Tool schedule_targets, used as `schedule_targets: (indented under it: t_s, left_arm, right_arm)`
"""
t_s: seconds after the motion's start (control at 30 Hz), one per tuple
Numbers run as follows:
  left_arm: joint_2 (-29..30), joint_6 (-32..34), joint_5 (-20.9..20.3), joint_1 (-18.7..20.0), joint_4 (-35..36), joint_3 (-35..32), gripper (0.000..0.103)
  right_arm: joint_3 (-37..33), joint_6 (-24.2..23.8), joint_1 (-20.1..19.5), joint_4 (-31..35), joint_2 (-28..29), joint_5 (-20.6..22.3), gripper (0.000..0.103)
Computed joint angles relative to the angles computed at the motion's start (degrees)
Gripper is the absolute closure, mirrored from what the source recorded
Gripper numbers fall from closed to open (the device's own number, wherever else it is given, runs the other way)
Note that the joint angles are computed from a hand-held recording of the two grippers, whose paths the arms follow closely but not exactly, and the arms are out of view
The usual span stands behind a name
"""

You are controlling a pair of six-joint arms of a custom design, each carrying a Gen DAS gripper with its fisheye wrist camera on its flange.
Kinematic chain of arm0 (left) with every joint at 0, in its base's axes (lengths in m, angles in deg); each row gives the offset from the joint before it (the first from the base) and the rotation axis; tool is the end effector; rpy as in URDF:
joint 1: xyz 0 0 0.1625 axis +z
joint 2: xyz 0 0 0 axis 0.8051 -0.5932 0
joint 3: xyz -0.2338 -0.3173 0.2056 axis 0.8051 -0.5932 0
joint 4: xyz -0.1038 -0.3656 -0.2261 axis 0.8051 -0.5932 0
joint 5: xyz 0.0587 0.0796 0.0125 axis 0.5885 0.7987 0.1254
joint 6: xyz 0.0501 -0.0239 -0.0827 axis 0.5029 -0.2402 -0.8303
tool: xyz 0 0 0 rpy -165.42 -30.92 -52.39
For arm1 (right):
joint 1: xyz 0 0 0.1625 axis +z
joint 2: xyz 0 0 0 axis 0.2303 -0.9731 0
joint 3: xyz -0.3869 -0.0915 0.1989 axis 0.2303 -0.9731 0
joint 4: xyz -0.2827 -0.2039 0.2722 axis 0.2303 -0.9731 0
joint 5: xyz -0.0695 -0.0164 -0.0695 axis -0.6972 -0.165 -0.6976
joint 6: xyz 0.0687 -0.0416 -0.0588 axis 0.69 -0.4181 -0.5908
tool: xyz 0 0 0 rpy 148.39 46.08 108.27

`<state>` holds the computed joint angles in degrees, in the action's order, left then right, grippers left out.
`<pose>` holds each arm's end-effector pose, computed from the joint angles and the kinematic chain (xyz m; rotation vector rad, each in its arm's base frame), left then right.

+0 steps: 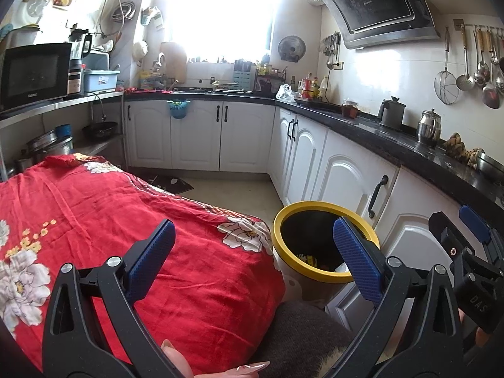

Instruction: Collect trash

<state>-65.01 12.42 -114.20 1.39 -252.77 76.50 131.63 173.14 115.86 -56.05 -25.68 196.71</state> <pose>-0.0821 -0.4434 0.3457 0.8310 2.2689 -1.2896 0.3593 -0.3528 0.0257 0.5090 -1.8307 1.6092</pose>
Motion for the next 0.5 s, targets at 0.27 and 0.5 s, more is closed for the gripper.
schedule_targets:
  t_s: [0.27,0.5]
  left_arm:
    - [0.15,-0.07,0.11,0.04,0.04,-0.14,0.011]
    - [0.15,-0.03,0.11,0.0,-0.11,-0.06,0.011]
  right_arm:
    - [0.04,-0.07,-0.01,-0.14,-0.03,-0.03,0.006]
    - [-0.05,0.08,-0.01,0.22,-0.09,0.03,0.006]
